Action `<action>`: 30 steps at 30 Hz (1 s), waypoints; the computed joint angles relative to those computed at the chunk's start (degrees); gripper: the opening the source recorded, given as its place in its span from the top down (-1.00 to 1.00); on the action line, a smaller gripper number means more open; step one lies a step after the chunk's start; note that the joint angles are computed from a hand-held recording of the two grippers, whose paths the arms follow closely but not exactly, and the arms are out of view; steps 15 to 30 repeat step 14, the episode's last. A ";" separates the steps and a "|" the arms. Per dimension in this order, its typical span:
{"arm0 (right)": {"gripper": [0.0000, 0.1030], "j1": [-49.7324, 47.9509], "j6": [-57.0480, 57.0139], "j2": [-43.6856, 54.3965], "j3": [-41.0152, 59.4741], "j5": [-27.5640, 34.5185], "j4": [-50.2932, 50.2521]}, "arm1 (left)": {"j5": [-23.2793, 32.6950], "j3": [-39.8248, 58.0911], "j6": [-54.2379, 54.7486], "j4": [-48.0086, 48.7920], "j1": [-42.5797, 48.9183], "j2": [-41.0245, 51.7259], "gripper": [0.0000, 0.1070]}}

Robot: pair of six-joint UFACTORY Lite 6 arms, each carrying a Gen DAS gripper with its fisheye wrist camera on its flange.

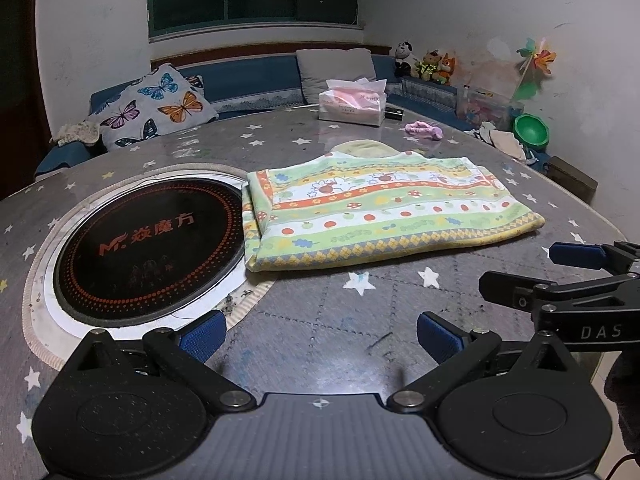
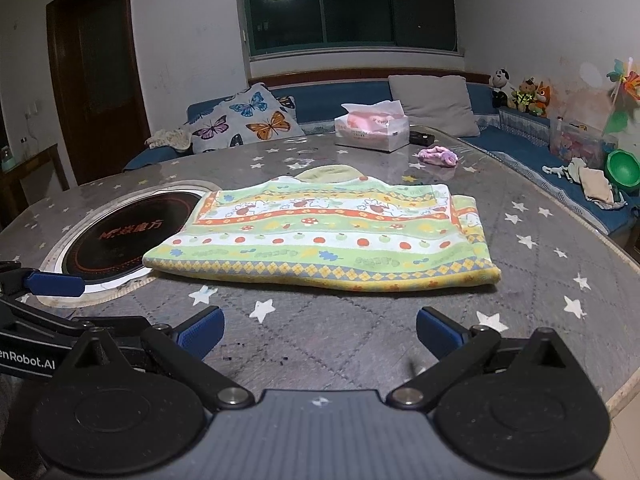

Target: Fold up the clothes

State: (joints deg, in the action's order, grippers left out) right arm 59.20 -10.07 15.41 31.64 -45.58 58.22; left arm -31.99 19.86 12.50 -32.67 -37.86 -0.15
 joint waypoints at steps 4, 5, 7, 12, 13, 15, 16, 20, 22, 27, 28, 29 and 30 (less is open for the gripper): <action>-1.00 0.59 0.38 -0.11 -0.26 -0.26 0.46 | -0.29 -0.57 0.63 -1.22 -0.98 -0.85 -0.93; -1.00 0.82 0.39 -0.20 -0.36 -0.36 0.70 | -0.37 -0.67 0.69 -1.44 -1.20 -0.99 -0.92; -1.00 1.14 0.45 -0.34 -0.56 -0.53 1.06 | -0.48 -0.82 1.02 -2.16 -1.67 -1.16 -0.93; -1.00 1.86 0.49 -0.68 -1.04 -0.92 1.93 | -0.88 -1.21 1.70 -3.51 -2.63 -1.58 -0.93; -1.00 2.02 0.46 -0.78 -1.13 -1.00 2.08 | -0.74 -1.36 1.59 -3.28 -2.64 -1.82 -0.93; -1.00 2.17 0.44 -0.89 -1.22 -1.07 2.22 | -0.71 -1.46 1.70 -3.45 -2.80 -1.97 -0.93; -1.00 2.17 0.44 -0.89 -1.22 -1.07 2.22 | -0.71 -1.46 1.70 -3.45 -2.80 -1.97 -0.93; -1.00 2.17 0.44 -0.89 -1.22 -1.07 2.22 | -0.71 -1.46 1.70 -3.45 -2.80 -1.97 -0.93; -1.00 2.17 0.44 -0.89 -1.22 -1.07 2.22 | -0.71 -1.46 1.70 -3.45 -2.80 -1.97 -0.93; -1.00 2.17 0.44 -0.89 -1.22 -1.07 2.22 | -0.71 -1.46 1.70 -3.45 -2.80 -1.97 -0.93; -1.00 2.17 0.44 -0.89 -1.22 -1.07 2.22 | -0.71 -1.46 1.70 -3.45 -2.80 -1.97 -0.93; -1.00 2.17 0.44 -0.89 -1.22 -1.07 2.22 | -0.71 -1.46 1.70 -3.45 -2.80 -1.97 -0.93; -1.00 2.17 0.44 -0.89 -1.22 -1.07 2.22 | -0.71 -1.46 1.70 -3.45 -2.80 -1.97 -0.93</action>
